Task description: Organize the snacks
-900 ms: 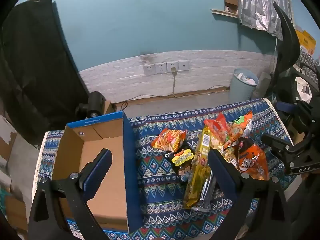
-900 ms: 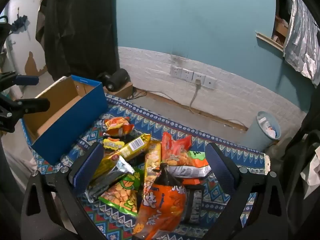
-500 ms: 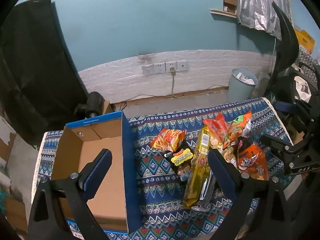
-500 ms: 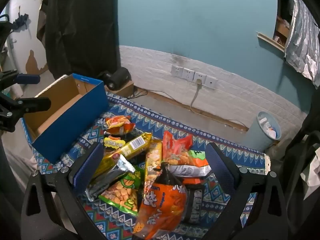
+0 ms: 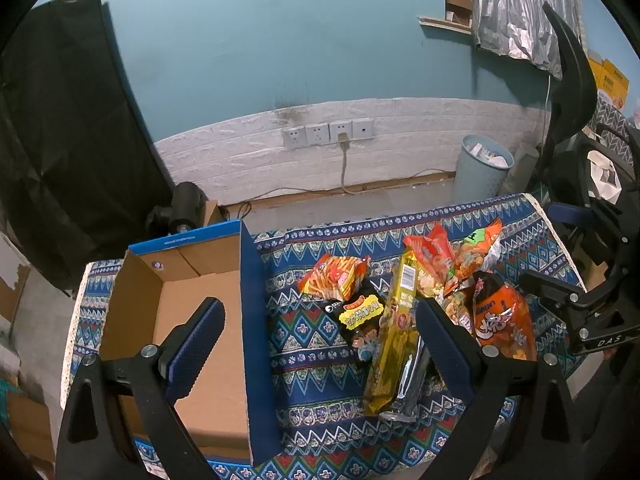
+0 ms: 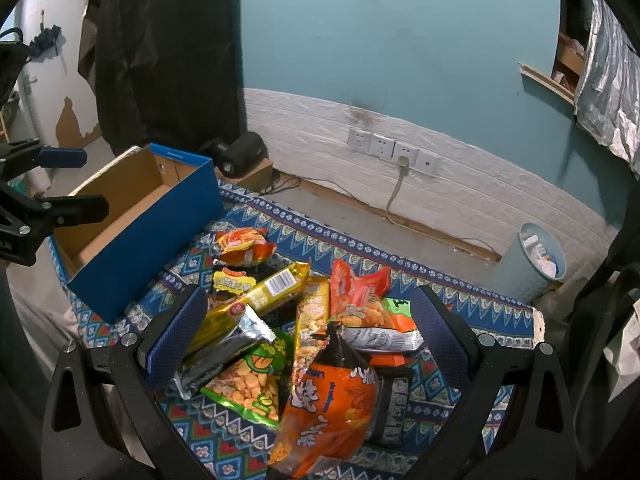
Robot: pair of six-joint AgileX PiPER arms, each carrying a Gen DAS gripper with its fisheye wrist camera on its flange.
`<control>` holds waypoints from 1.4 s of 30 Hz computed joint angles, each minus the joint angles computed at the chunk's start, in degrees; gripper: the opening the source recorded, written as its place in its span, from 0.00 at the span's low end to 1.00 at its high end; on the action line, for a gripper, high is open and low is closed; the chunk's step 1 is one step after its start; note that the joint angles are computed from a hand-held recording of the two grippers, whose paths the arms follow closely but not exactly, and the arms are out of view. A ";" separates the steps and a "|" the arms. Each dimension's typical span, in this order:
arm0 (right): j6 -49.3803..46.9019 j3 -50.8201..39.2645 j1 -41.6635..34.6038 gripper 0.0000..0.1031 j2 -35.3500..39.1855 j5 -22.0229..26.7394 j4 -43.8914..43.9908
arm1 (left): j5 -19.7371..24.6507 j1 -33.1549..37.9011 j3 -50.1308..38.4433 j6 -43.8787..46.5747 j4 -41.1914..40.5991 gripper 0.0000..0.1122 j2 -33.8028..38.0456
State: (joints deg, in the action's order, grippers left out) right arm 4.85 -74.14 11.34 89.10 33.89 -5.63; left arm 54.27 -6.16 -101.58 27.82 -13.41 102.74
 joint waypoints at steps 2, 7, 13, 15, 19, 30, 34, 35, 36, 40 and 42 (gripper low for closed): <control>0.00 -0.01 0.02 0.97 0.00 0.00 0.13 | 0.10 -0.14 -0.03 -0.16 0.30 0.87 0.07; -1.11 -0.44 -0.10 0.96 0.25 0.49 1.20 | 1.01 -0.07 -0.69 -0.19 0.30 0.87 0.74; -1.70 -0.65 -0.13 0.96 0.45 1.04 1.57 | 0.94 -0.09 -0.61 0.02 0.34 0.87 0.84; -1.81 -0.73 -0.21 0.96 0.52 1.25 1.65 | 0.82 -0.15 -0.44 0.08 0.41 0.87 0.76; -2.05 -1.11 -0.34 0.96 0.68 1.58 1.82 | 0.82 -0.10 -0.17 0.33 0.43 0.87 0.61; -1.56 -0.93 -0.06 0.96 0.73 1.59 1.35 | 1.09 -0.20 -0.50 0.32 0.74 0.87 0.84; -1.55 -0.95 -0.04 0.96 0.71 1.66 1.33 | 1.33 -0.12 -0.76 0.56 0.69 0.87 1.03; -1.61 -0.98 -0.07 0.96 0.72 1.66 1.38 | 1.33 -0.10 -0.76 0.62 0.69 0.87 1.06; -1.66 -1.00 -0.09 0.96 0.73 1.69 1.44 | 1.35 -0.10 -0.76 0.66 0.73 0.87 1.08; -1.65 -1.04 -0.01 0.96 0.79 1.83 1.31 | 1.05 -0.30 -0.46 0.49 0.88 0.87 0.94; -1.47 -1.17 0.11 0.96 0.87 1.96 1.14 | 1.15 -0.29 -0.51 0.47 0.85 0.87 0.96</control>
State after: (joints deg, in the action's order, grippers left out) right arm 3.38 -75.31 11.45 89.97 35.86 -4.49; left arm 55.42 -6.46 -102.09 28.30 -12.56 103.71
